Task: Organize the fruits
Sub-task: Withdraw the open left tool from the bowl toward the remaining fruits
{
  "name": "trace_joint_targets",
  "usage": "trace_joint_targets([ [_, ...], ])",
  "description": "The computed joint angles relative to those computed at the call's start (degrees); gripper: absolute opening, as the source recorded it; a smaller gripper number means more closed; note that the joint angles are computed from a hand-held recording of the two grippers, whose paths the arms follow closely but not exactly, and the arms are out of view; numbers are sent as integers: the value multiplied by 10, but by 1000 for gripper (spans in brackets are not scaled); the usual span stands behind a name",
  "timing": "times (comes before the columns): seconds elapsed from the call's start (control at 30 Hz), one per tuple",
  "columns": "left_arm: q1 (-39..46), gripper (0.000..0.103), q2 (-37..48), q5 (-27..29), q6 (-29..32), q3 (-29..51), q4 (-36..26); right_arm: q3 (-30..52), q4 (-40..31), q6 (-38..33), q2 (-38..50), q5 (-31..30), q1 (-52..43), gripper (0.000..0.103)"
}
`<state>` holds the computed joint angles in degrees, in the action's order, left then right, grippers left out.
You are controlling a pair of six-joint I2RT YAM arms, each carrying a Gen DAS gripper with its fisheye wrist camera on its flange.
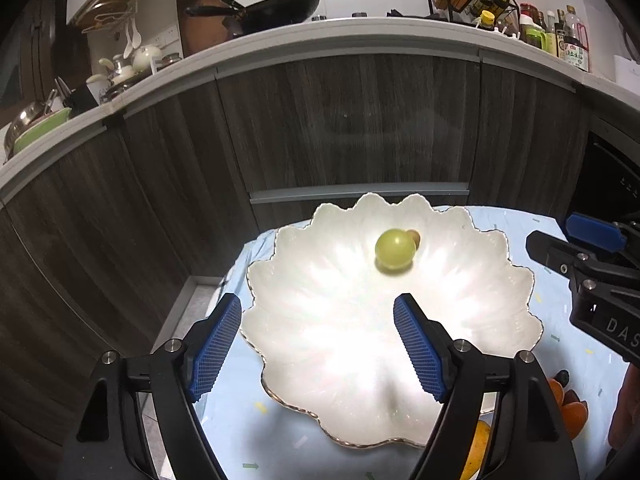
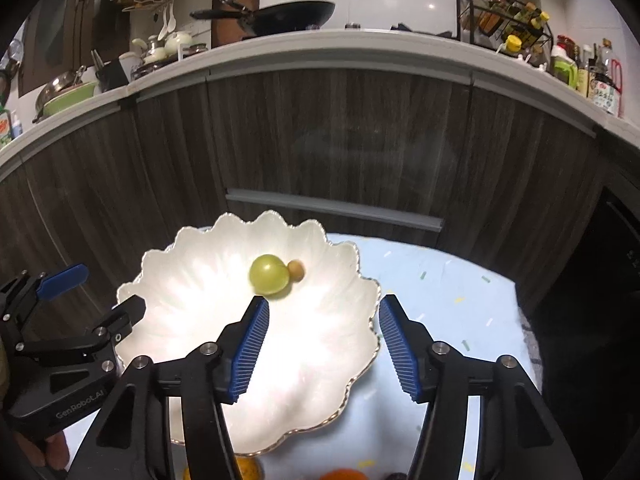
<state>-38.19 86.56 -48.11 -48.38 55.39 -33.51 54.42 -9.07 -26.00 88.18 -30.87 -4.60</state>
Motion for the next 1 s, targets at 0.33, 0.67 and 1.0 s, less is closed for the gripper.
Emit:
trace_joint_targets([
  [0.33,-55,78,-1,-32,-51,38,-70,-8,-18,-4,-47,-33,-48,59],
  [0.67,-111,78,14,-56,-104,82,-136,-14,-56,-34,-82,-71,-111,59],
  [1.0,-156,78,36,-58,-148,108,-180,-16,-90,-66,-85,-95,-158,59],
])
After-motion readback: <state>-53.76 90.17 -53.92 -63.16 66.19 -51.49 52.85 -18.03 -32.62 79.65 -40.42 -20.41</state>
